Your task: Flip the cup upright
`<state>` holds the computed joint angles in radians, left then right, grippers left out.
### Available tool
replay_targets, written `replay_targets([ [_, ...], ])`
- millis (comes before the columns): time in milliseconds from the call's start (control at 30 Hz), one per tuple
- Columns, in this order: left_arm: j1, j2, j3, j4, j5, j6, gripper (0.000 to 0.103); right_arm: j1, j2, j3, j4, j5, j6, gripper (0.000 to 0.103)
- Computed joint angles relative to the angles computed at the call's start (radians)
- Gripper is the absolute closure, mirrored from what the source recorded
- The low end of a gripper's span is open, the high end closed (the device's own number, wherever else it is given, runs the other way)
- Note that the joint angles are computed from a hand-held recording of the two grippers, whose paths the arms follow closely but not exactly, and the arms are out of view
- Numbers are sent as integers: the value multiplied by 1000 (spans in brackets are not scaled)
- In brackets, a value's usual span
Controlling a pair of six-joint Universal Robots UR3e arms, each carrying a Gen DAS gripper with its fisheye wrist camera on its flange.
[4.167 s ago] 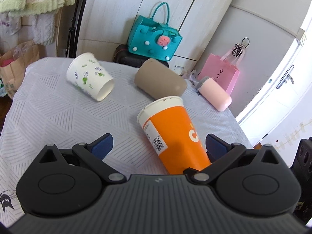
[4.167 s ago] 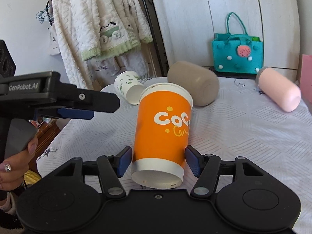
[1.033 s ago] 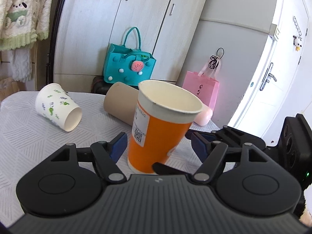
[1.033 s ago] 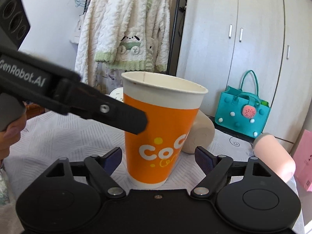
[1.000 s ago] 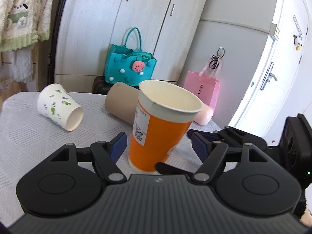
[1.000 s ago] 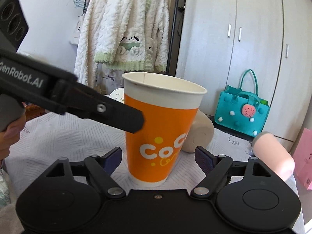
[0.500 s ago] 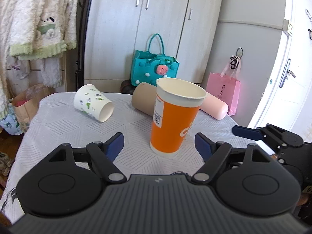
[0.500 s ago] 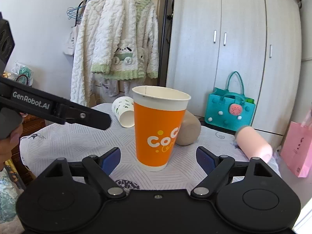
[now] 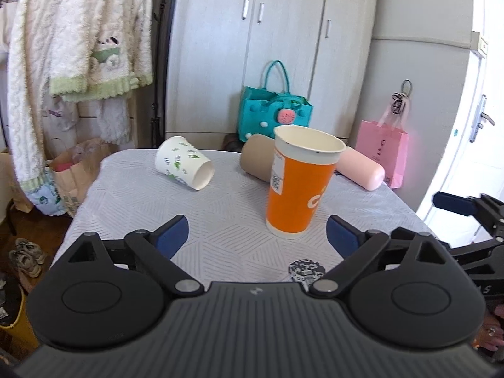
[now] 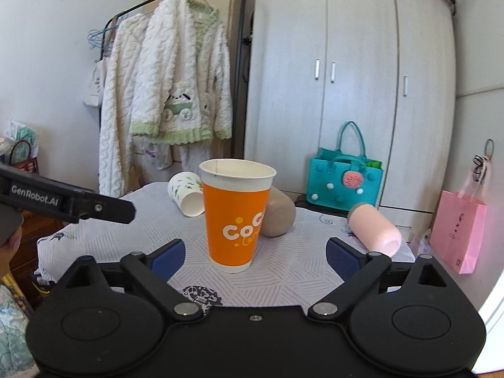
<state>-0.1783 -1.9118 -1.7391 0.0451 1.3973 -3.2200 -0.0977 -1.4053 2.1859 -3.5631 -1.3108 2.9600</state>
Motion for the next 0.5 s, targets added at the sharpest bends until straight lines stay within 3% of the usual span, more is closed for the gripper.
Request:
replay_targets([
  [67, -3, 18, -34, 37, 8, -9, 1, 5, -9, 15, -15, -27, 29, 2],
  [200, -14, 45, -81, 72, 27, -14, 0, 1, -41, 42, -5, -43, 63, 2],
  [500, -70, 5, -17, -51, 183, -22, 0, 74, -40, 54, -11, -202, 98, 0],
])
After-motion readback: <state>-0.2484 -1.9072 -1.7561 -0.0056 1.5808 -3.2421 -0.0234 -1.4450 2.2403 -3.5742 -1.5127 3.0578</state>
